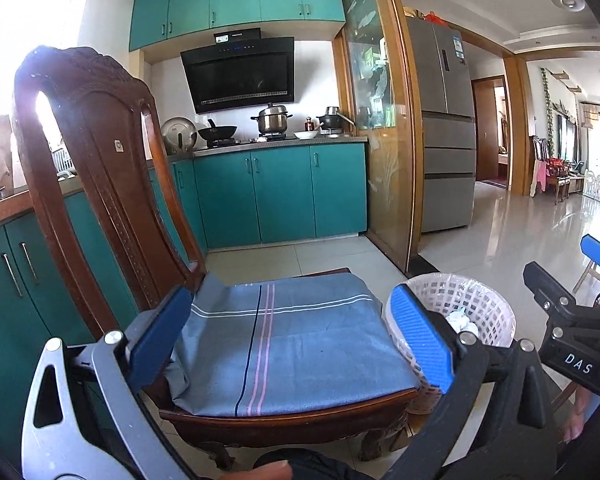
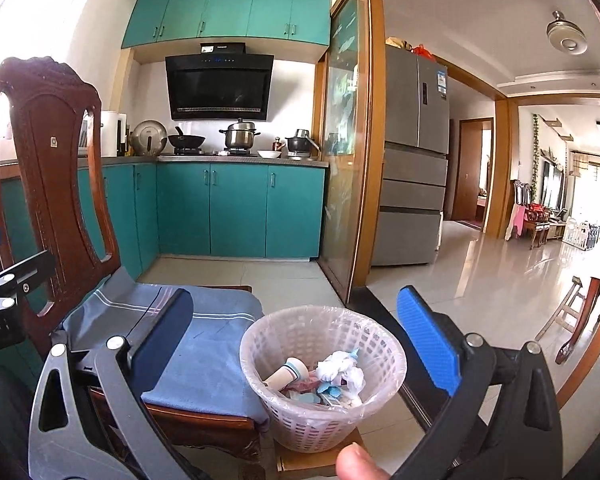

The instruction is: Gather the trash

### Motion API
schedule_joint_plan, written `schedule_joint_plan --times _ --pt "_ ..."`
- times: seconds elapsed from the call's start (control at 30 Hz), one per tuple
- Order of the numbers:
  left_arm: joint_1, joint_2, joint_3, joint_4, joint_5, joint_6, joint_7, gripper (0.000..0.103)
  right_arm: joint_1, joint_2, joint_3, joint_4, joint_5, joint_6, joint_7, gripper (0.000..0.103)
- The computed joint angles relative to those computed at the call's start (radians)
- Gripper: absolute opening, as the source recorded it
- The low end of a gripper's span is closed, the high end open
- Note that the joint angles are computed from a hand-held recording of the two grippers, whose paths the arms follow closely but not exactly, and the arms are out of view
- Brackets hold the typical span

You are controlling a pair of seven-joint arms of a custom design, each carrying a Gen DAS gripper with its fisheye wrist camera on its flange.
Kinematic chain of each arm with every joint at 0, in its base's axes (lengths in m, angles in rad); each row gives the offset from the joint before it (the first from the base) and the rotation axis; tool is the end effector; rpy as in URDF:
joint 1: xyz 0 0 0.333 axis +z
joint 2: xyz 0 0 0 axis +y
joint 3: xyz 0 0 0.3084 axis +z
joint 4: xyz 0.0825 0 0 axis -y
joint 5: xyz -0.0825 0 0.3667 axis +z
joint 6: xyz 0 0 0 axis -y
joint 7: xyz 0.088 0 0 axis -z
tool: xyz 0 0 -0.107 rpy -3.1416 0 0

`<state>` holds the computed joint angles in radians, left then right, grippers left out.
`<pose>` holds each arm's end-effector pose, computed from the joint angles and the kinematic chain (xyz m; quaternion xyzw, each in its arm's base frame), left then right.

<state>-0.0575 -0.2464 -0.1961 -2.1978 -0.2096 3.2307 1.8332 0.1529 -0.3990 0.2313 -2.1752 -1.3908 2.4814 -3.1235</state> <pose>0.4902 -0.1183 0.6425 -0.4696 0.6524 -0.4421 0.3980 0.4286 0.1963 0.6217 -0.4687 0.6252 -0.5159 0.3513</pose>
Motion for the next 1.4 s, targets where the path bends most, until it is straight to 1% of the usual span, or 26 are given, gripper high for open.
schedule_joint_plan --times 0.1,0.23,0.43,0.7,1.03,1.1,1.17,1.4 --pt "-0.005 0.003 0.005 0.008 -0.002 -0.003 0.0 0.1 0.0 0.0 0.0 0.001 -0.002 0.0 -0.005 0.1" --pt "0.016 0.014 -0.01 0.018 0.007 -0.005 -0.012 0.1 0.004 0.005 0.002 0.007 0.002 -0.006 -0.01 0.1" --pt "0.006 0.021 0.002 0.018 0.006 -0.001 -0.012 0.1 0.007 0.017 0.003 0.021 0.008 -0.017 -0.024 0.1" --pt "-0.007 0.031 0.016 0.031 0.001 -0.017 -0.003 0.1 0.015 0.036 -0.002 0.036 0.014 -0.02 -0.036 0.1" --pt "0.018 0.043 0.0 0.045 0.016 -0.033 -0.028 0.1 0.022 0.06 -0.011 0.049 0.013 -0.015 -0.041 0.1" --pt "0.013 0.044 0.005 0.045 0.016 -0.033 -0.027 0.1 0.024 0.064 -0.013 0.051 0.014 -0.014 -0.042 0.1" --pt "0.022 0.044 -0.002 0.044 0.024 -0.033 -0.036 0.1 0.026 0.067 -0.015 0.052 0.016 -0.014 -0.044 0.1" --pt "0.026 0.049 -0.003 0.048 0.037 -0.038 -0.048 0.1 0.029 0.07 -0.017 0.055 0.018 -0.017 -0.046 0.1"
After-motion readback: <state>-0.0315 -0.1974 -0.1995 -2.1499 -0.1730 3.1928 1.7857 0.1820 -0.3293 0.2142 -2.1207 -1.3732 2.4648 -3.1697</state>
